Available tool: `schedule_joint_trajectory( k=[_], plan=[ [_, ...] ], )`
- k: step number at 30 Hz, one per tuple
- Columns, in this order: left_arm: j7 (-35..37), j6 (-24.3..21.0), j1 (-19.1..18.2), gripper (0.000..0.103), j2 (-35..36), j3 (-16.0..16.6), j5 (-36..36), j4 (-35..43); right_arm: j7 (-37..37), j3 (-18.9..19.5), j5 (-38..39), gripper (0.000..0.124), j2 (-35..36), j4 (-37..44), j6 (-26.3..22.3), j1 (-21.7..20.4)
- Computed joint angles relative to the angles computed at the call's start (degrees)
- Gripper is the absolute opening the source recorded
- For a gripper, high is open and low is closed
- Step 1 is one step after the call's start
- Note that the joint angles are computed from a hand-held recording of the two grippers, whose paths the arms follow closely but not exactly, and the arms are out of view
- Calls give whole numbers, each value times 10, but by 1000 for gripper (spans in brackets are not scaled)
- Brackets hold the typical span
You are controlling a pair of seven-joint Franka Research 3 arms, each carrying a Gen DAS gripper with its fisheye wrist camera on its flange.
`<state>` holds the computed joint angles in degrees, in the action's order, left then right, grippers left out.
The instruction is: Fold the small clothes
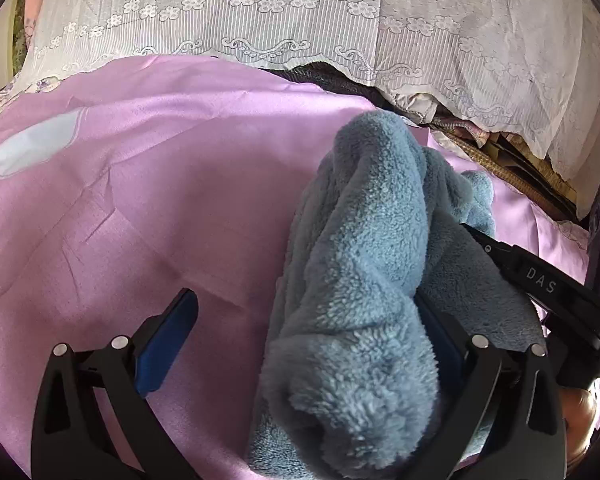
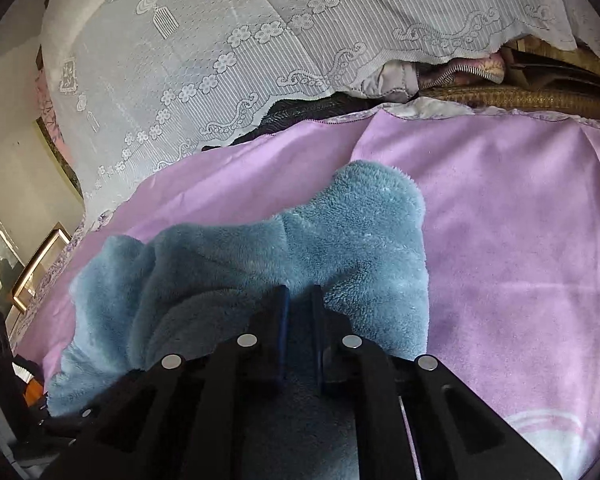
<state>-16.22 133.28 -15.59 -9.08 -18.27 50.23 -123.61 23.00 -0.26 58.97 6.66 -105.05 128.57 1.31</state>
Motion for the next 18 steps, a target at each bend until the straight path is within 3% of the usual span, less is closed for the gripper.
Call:
schedule_joint_trajectory(
  k=[8,14,17,18],
  plan=[
    [2,-12,-2,99,-6,-4,5,-2,-20,-3,39,12,2,0,-28,-13],
    [-1,-16,-3,99,-7,-6,8,-2,-55,-6,55,17,-34,-42,14,-6],
    [-6,-25,-6,99,-12,-9,11,-2,-79,-12,70,29,-66,-78,49,0],
    [-10,-27,-7,99,-17,-11,13,-5,-90,-15,81,40,-81,-93,68,3]
  ],
)
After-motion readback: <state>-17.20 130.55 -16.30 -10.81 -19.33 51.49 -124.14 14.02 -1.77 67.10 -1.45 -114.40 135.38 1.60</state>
